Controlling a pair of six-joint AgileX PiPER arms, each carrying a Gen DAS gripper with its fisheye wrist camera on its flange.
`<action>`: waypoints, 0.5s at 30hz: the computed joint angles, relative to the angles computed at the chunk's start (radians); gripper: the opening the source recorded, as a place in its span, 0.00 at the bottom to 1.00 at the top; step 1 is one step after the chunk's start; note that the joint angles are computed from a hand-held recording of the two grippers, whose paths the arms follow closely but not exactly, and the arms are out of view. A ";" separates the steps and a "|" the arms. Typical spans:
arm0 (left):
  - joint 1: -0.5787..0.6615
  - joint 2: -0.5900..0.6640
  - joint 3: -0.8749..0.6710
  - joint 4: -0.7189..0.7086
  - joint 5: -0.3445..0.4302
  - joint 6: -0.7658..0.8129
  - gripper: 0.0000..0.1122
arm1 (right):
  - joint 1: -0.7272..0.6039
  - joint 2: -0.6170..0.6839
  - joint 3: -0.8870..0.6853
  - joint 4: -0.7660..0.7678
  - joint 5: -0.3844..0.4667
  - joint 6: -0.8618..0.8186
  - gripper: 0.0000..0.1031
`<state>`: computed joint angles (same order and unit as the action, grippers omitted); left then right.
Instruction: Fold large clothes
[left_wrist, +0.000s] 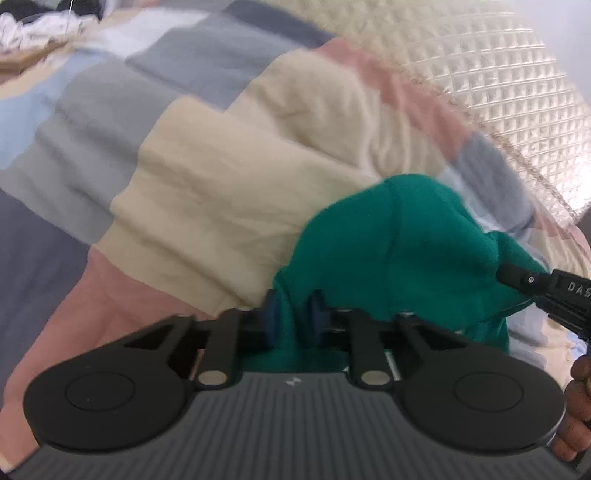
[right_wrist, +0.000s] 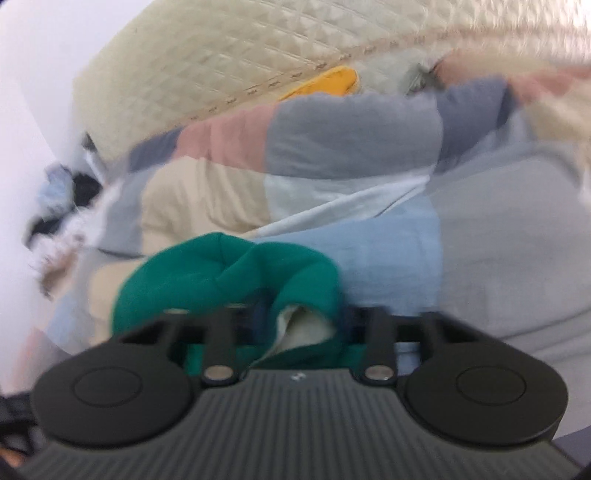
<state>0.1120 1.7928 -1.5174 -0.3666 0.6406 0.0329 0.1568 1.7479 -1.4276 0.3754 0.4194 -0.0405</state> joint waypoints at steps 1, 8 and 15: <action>-0.004 -0.031 0.013 0.019 0.000 -0.007 0.14 | 0.014 -0.029 0.018 -0.060 -0.014 0.061 0.15; -0.002 -0.272 0.039 -0.017 0.068 0.031 0.13 | -0.030 -0.321 0.145 0.175 0.049 -0.227 0.13; 0.040 -0.776 0.242 -0.129 0.202 0.169 0.13 | -0.269 -0.774 0.338 0.547 0.330 -0.616 0.13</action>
